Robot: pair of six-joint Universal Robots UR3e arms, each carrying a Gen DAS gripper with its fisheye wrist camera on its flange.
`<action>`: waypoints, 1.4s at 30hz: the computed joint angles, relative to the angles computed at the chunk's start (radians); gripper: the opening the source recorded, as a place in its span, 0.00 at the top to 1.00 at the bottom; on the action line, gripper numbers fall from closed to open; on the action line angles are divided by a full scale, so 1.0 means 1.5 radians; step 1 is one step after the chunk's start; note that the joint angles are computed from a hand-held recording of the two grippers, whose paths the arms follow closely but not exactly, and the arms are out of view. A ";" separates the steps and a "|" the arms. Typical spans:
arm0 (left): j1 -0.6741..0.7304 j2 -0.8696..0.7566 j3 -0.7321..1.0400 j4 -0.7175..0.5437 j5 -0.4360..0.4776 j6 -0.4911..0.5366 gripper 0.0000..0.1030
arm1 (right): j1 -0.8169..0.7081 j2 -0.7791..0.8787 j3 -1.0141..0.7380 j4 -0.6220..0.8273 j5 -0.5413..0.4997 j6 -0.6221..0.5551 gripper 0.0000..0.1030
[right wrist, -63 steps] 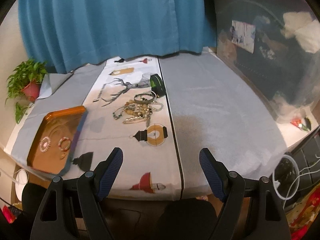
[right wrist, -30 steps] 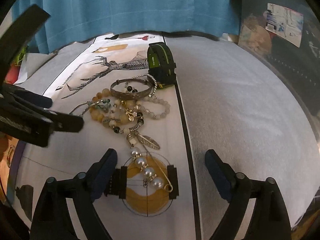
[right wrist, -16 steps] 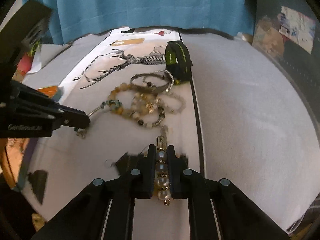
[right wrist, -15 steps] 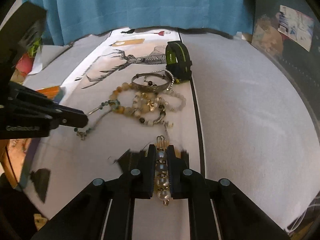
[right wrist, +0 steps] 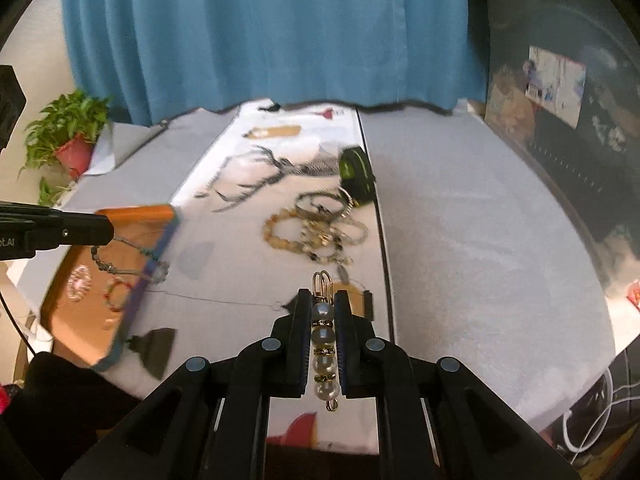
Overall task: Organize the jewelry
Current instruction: 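Carry the pearl pin and dark bead bracelet over the copper tray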
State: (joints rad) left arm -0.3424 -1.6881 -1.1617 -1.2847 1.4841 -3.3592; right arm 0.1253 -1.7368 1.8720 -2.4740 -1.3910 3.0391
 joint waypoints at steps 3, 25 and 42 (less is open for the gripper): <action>-0.027 0.064 -0.038 -0.012 0.044 -0.021 0.96 | 0.024 -0.060 0.013 0.035 0.007 0.003 0.89; -0.333 0.374 -0.283 -0.088 0.301 -0.332 0.96 | 0.398 -0.189 0.055 0.139 -0.134 0.121 0.89; -0.410 0.383 -0.284 -0.116 0.357 -0.405 0.96 | 0.486 -0.175 0.046 0.153 -0.185 0.163 0.89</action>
State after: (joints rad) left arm -0.9573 -1.1130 -1.5875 -1.4588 2.0190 -3.9670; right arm 0.8545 -1.9992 1.9410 -2.2443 -1.6685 3.2832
